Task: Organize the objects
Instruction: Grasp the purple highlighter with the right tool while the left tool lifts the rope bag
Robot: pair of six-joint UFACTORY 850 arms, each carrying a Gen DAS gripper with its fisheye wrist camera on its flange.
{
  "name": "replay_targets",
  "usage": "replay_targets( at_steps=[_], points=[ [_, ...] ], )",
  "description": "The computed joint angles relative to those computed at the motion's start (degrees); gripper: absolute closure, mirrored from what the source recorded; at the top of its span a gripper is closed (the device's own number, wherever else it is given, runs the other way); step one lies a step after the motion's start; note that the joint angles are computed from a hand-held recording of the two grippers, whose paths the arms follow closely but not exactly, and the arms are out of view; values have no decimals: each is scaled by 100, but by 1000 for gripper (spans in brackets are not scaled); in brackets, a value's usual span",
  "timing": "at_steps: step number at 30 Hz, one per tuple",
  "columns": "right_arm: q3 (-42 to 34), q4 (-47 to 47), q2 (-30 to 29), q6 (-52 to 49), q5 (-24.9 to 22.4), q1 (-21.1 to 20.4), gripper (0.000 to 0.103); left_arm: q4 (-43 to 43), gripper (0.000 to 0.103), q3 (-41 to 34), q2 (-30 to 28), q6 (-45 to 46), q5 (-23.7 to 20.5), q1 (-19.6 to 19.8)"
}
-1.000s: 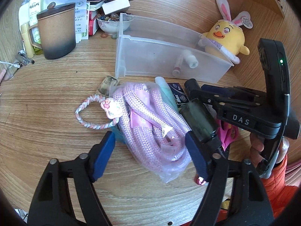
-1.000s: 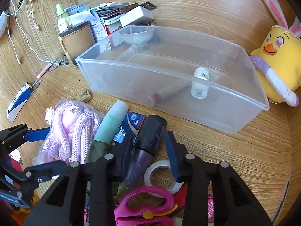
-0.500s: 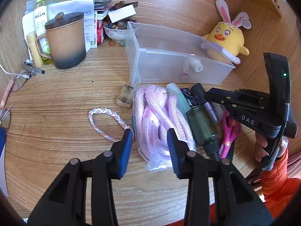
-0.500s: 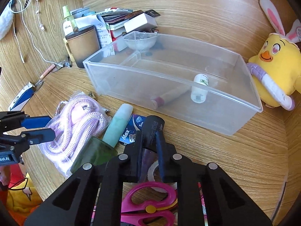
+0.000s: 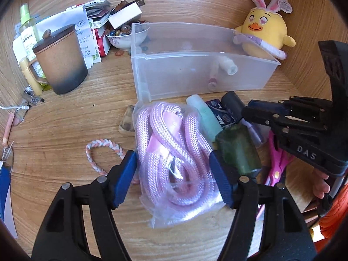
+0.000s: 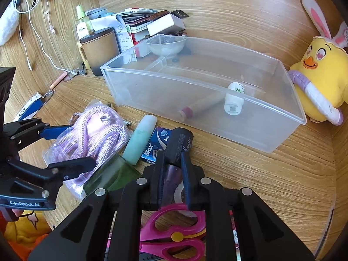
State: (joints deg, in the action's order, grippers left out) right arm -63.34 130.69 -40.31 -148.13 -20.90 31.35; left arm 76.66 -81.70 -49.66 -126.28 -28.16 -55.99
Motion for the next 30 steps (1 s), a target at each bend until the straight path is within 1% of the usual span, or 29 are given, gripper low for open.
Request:
replay_targets(
  at_steps=[3,4,5,8,10,13,15,16,20,23,30],
  points=[
    [-58,-16,-35,25,56,20,83,-254,35,-167,-82,411,-101,7],
    [-82,-29,-54,41,64,23,80,-361,34,-238,-118,615,-141,3],
    [-104,-78,-72,87,74,24,79,-498,33,-314,-154,846,-190,-4],
    [-189,-262,-135,323,118,14,78,-765,25,-509,-261,1326,-292,-1],
    [-246,-489,-175,578,123,0,77,-978,20,-601,-327,1618,-217,45],
    [-247,-389,-176,490,128,11,77,-1008,20,-784,-468,1796,-470,16],
    [-229,-200,-170,276,137,29,77,-868,24,-806,-502,1680,-585,-8],
    [-222,-135,-164,200,142,36,77,-796,29,-797,-501,1616,-641,-22],
    [-194,15,-163,32,91,36,78,-452,40,-623,-402,1216,-574,-11],
    [-181,-68,-154,131,23,18,78,-124,45,-427,-286,792,-426,23],
    [-28,105,-4,21,-146,1,79,1123,51,220,118,-826,97,126]
  ],
)
